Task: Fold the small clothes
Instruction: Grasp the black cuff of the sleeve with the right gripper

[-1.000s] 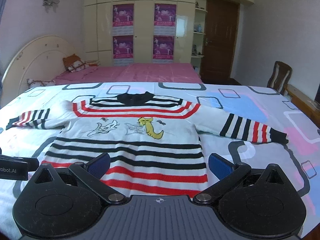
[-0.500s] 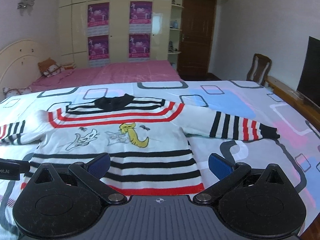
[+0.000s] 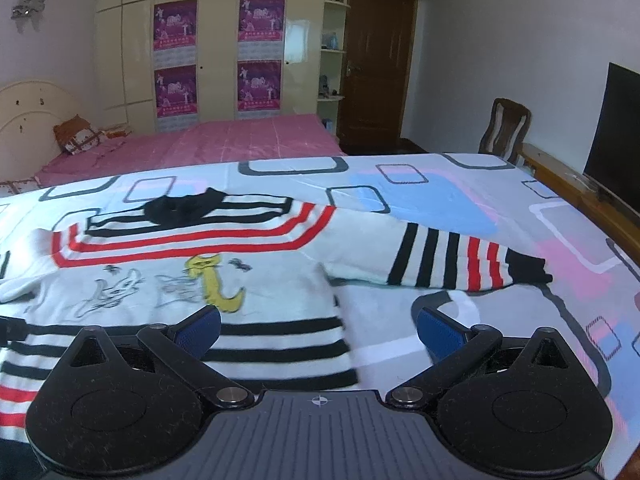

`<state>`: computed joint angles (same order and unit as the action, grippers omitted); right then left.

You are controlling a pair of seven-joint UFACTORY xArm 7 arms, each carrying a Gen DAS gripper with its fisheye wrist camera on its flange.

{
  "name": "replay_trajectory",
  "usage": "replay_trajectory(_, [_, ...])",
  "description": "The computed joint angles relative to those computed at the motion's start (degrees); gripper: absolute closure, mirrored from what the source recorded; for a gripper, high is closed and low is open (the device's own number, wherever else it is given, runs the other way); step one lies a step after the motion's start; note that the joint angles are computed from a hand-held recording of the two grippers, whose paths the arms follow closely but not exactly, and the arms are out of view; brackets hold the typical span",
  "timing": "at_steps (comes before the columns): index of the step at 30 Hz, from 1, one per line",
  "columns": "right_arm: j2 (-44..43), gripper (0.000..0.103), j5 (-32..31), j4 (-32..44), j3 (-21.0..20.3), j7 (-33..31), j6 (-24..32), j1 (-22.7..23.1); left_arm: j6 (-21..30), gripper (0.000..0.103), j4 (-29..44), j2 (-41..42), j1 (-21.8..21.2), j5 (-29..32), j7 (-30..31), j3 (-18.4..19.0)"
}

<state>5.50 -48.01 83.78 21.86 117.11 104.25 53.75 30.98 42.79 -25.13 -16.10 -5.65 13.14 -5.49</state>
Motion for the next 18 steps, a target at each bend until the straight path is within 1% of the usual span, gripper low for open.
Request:
replay_trajectory(4, [-7.91, 0.000, 1.61, -9.93, 0.04, -0.20, -4.24, -3.16, -1.33, 0.001, 1.89, 3.01, 0.99, 2.92, -6.13, -3.87])
replay_trajectory(8, [-15.89, 0.000, 3.70, -19.06, 0.51, -1.82, -8.26, -6.97, -2.28, 0.001, 4.63, 7.13, 0.85, 7.26, -12.92, -7.14])
replay_trajectory(12, [-23.48, 0.000, 6.10, -27.48, 0.44, -3.38, -11.42, -9.95, -3.32, 0.001, 7.50, 11.63, -0.20, 12.19, -19.31, -9.31])
replay_trajectory(15, [-29.77, 0.000, 8.46, -34.17, -0.07, -3.79, -13.85, -11.77, -3.74, 0.002, 9.72, 15.20, -1.67, 15.74, -23.14, -10.10])
replay_trajectory(18, [-35.04, 0.000, 10.77, -39.46, -0.24, -4.53, -14.82, -13.42, -3.66, 0.003, 11.91, 18.56, -3.43, 19.02, -26.31, -10.21])
